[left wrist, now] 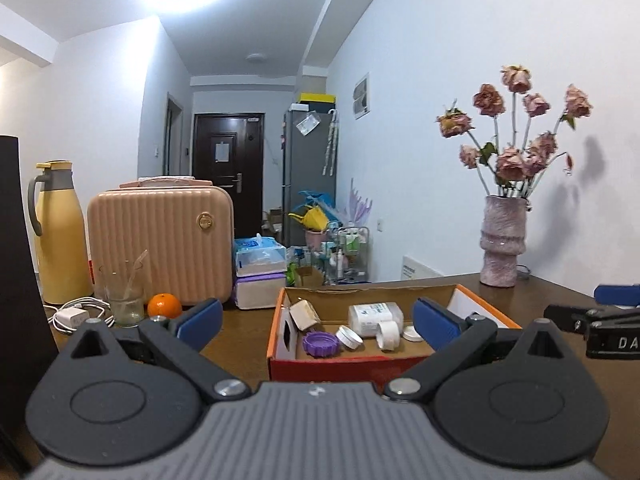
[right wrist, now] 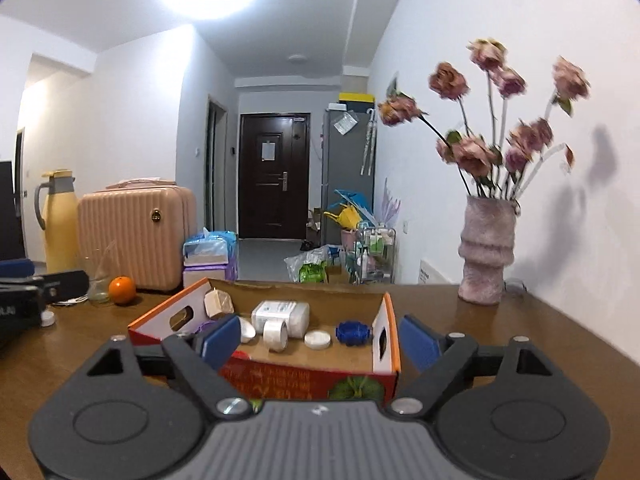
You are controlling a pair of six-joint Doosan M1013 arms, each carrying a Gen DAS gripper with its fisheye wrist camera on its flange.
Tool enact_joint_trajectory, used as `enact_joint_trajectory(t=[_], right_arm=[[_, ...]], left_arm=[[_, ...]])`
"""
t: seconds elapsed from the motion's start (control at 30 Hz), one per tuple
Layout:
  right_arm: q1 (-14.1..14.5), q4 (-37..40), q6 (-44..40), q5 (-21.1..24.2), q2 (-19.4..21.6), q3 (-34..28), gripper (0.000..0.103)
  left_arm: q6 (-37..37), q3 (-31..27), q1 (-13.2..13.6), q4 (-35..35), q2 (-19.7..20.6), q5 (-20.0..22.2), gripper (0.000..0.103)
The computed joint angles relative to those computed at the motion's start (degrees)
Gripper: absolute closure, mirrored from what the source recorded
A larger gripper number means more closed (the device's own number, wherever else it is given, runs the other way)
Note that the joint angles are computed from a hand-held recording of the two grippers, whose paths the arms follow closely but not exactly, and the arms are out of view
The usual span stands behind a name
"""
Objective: Organize rigid objects
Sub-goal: 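Withdraw both tools from the box toward the remaining items, then grasp the green bottle with the left tool while the right tool grasps the white tube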
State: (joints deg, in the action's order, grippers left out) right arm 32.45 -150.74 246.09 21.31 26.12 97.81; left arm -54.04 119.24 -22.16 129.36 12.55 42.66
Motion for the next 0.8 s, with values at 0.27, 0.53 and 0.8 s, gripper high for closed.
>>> enact_joint_trajectory(t=[0.27,0.53,0.8], right_arm=[[0.88,-6.41,6.62,8.01,-2.86,7.53,0.014],[2.67,-10.84,11.4,13.5,-5.9,15.53,0.01],[6.18,-7.88,6.02,20.37,-9.43,23.94,0.004]], left_arm=[[-0.46,5.74,-3.33,-0.45,-2.69,5.59,0.0],[1.23,12.96,-10.39,-4.44,-5.49,13.45,0.0],[1.03,19.3,-15.39,-11.99,-10.17,16.11,0.0]])
